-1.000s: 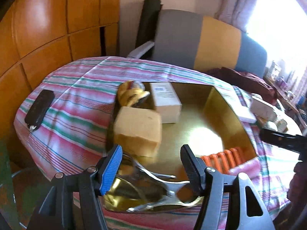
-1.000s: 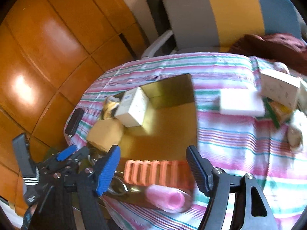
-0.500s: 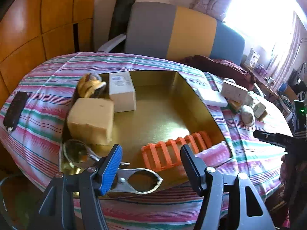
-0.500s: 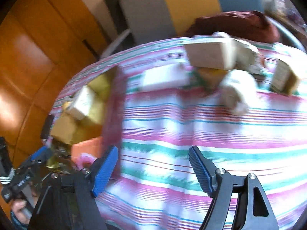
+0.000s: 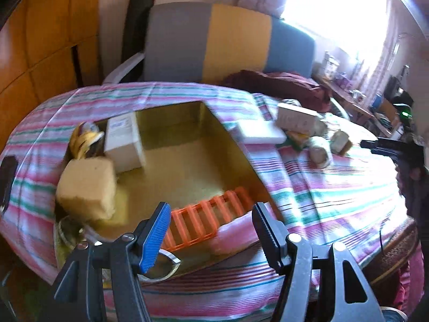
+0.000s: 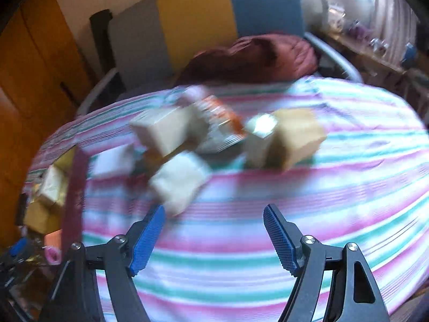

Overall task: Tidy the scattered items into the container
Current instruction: 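Move both tools back to the items on the table, then grasp the small green-striped box with the left tool while the right tool grasps the tan sponge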

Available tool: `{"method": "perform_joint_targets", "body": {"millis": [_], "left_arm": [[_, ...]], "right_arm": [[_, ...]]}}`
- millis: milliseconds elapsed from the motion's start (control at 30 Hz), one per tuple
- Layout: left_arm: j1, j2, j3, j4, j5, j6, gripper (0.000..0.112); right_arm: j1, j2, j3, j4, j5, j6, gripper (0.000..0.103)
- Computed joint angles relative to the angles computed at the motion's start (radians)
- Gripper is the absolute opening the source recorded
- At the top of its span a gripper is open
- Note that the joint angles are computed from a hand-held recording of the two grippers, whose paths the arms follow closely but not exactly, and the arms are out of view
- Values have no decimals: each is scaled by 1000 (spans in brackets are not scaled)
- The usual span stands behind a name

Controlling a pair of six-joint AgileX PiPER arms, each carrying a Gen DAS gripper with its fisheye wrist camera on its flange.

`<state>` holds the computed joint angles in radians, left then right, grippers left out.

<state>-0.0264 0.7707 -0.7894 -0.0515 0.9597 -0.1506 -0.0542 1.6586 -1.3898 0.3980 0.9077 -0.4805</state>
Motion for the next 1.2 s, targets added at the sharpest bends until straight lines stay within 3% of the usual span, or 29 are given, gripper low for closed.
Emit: {"method": "perform_joint_targets", "body": {"millis": [200,367,567,967,1033,1067,1200], "left_arm": [[-232,94,-72,92,-26,-140,64],[-388,207,-126,153,-48,-216,64],[-489,335,-202,163,-79,-235,64],[-554,593,-403,96,-135,-158,64],[-560,640,-454,83,-149,-138,64],[-562,677,-494,65,-156,-114,64],[-578,806,-636,33,-158,-55,64]], "right_arm": [[-80,213,-299,-71,97,-14,78],[-105,393,-537,-74,202,-61,88],[-100,500,-663,-84,258,-163,100],[-81,621,-803,-116,284,-216,101],[-72,619,-790,-134,260,-229,93],[-67,615,-781,-145,245,-233,77],[-72,633,-828,-152,273,-214,72]]}}
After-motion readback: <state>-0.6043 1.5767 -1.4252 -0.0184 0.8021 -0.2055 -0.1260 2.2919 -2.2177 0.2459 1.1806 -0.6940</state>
